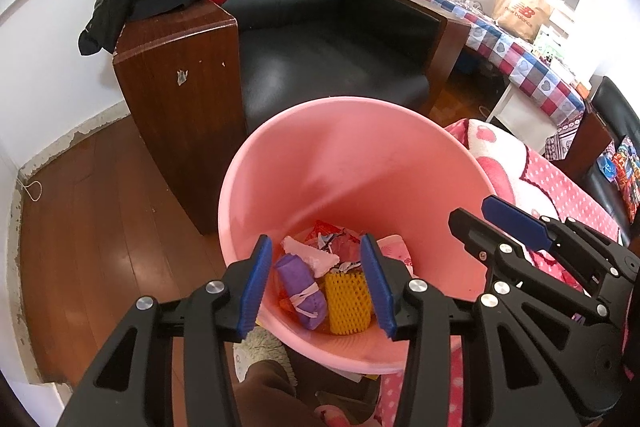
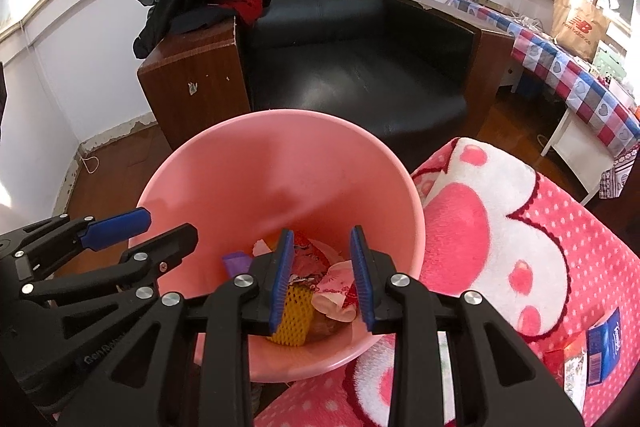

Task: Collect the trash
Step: 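Lower both tools into the pink bucket and open them to drop the items, then move both open tools back over the table toward the tissue pack and box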

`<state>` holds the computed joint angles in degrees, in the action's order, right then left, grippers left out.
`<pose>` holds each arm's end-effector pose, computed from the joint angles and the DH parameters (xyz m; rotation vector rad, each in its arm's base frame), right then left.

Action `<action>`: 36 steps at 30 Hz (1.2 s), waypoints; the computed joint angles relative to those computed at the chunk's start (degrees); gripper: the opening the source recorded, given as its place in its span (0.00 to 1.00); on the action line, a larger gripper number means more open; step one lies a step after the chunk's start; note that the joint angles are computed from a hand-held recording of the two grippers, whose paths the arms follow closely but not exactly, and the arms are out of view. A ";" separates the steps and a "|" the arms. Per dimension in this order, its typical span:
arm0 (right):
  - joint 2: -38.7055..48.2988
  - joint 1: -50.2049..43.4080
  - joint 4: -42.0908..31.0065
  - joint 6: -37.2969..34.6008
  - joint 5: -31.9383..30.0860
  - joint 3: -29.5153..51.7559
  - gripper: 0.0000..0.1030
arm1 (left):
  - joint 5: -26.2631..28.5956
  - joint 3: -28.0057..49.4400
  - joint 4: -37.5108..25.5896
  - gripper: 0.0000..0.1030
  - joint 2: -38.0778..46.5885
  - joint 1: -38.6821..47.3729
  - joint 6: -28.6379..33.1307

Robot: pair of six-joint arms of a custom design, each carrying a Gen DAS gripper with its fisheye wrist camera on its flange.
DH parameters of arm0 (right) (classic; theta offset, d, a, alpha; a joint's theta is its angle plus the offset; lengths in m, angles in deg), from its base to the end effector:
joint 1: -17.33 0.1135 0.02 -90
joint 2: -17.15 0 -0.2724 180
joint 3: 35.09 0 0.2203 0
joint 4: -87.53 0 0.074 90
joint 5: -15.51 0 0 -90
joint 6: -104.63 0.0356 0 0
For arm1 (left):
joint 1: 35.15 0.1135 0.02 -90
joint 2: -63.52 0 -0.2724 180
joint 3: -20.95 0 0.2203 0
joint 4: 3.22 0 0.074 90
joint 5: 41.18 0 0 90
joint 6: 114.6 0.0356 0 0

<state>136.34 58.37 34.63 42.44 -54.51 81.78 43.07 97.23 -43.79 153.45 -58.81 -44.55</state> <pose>0.3355 0.2760 0.2541 -0.1480 2.4497 0.0778 0.2741 -0.1162 0.2451 0.0407 2.5197 -0.1846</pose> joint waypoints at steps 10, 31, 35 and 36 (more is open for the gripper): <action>-2.11 0.23 0.32 0.45 0.84 -1.79 0.29 | -1.18 0.19 -1.23 0.44 -1.75 -1.13 -0.77; -13.07 0.29 3.62 3.54 2.66 -14.86 0.29 | -8.20 1.82 -5.95 0.44 -5.69 -11.61 -5.25; -17.41 -0.20 4.90 4.65 2.50 -20.92 0.29 | -11.51 3.16 -7.40 0.44 -4.89 -15.98 -7.22; -18.23 -0.24 5.12 5.01 2.55 -22.07 0.29 | -12.53 3.54 -7.81 0.44 -4.60 -17.13 -7.75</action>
